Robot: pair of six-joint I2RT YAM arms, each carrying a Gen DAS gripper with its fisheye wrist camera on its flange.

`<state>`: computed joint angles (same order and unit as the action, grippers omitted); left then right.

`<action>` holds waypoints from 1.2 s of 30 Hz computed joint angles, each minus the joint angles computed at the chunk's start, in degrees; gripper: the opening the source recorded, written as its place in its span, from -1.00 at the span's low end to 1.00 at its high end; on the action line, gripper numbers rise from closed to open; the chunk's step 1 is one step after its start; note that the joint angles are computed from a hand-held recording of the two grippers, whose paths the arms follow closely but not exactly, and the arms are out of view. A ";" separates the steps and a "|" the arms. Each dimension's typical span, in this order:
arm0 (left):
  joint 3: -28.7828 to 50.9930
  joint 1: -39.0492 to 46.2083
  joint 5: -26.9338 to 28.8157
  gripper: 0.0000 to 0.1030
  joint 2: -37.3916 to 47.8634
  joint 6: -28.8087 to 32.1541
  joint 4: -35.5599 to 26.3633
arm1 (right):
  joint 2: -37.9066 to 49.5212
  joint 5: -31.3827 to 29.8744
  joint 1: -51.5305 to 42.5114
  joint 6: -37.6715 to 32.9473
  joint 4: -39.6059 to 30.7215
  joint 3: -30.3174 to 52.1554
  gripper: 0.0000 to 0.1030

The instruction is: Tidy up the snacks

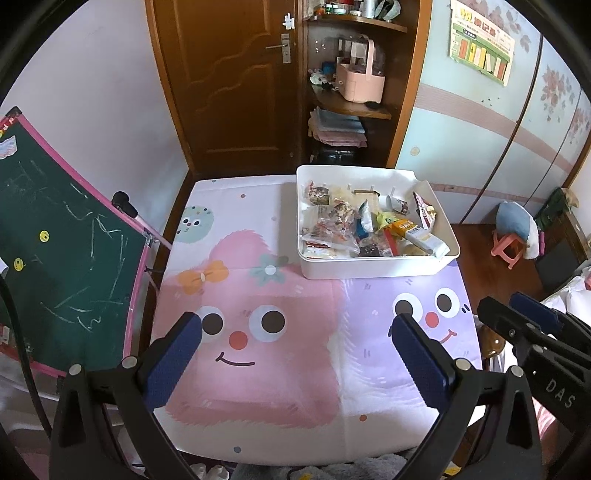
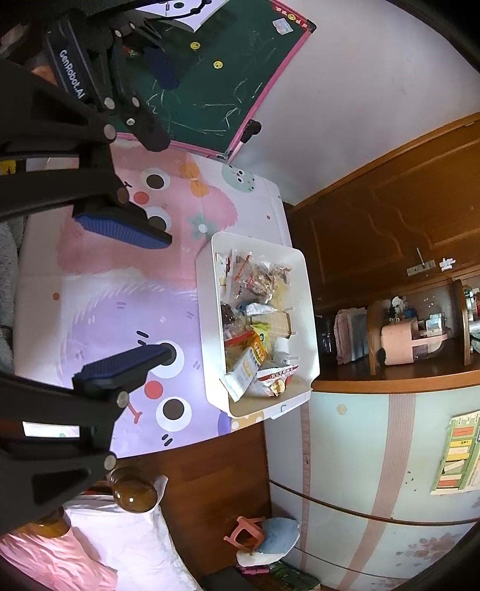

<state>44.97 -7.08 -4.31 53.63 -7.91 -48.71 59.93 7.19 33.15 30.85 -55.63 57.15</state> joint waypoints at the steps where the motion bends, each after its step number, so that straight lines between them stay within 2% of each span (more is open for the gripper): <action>1: 0.02 -0.26 -0.16 0.98 -0.02 -0.20 0.09 | -0.30 0.60 0.78 0.37 -0.28 0.09 0.06; 14: -0.33 -3.98 -2.25 0.98 -2.79 -2.27 -1.84 | -2.90 3.46 4.56 3.06 -2.25 -0.33 0.06; 27: -0.30 -5.53 -2.66 0.98 -3.34 -3.27 -2.40 | -5.24 3.66 4.57 3.51 -4.19 -0.49 0.06; 36: -0.28 -9.52 -4.54 0.98 -4.02 -5.65 -3.51 | -6.87 3.12 3.40 2.76 -5.61 -0.40 0.06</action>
